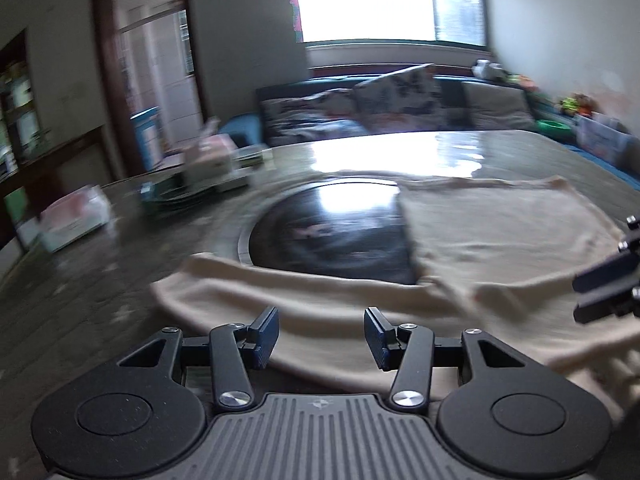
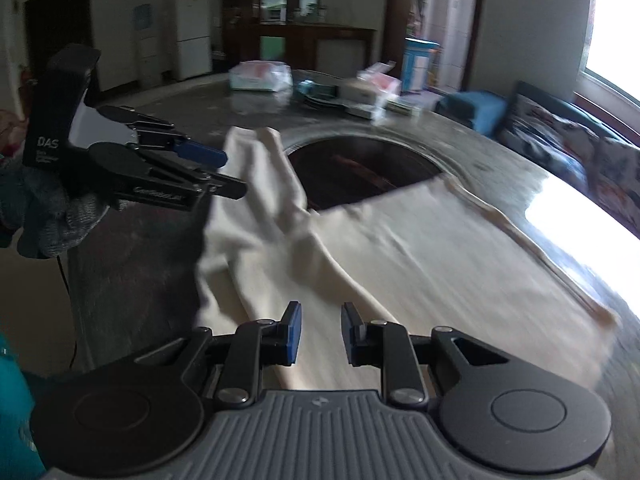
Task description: Fold clothes
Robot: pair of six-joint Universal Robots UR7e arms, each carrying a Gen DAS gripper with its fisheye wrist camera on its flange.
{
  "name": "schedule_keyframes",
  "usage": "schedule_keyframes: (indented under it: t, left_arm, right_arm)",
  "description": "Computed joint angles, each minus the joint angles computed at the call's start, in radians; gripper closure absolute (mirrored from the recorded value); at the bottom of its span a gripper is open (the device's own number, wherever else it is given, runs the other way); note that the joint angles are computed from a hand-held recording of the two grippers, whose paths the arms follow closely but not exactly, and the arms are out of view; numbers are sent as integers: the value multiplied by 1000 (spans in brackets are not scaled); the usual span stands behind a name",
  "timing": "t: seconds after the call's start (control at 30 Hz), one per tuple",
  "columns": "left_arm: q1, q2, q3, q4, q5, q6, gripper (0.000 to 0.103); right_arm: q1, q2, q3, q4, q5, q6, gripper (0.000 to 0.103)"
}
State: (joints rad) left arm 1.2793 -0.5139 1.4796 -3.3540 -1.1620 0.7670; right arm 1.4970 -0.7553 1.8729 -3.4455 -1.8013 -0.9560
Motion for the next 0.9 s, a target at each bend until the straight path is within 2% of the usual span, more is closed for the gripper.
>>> schedule_keyframes:
  t: [0.3, 0.53, 0.7, 0.77, 0.83, 0.87, 0.9]
  left_arm:
    - [23, 48, -147, 46, 97, -102, 53]
    - [37, 93, -266, 116, 148, -194, 53]
    - [44, 113, -324, 185, 168, -265, 56]
    - [48, 116, -335, 200, 165, -287, 63]
    - [51, 119, -344, 204, 156, -301, 74]
    - [53, 121, -350, 207, 150, -306, 81]
    - [55, 122, -355, 210, 141, -314, 94]
  right_arm:
    - [16, 107, -136, 71, -6, 1, 82]
    - [21, 77, -83, 43, 12, -12, 82]
    - [21, 91, -84, 48, -9, -21, 81]
    - [21, 89, -79, 42, -3, -15, 81]
    - [21, 79, -67, 28, 5, -11, 81]
    - [21, 75, -61, 20, 7, -11, 81]
    - [21, 70, -54, 12, 9, -10, 81]
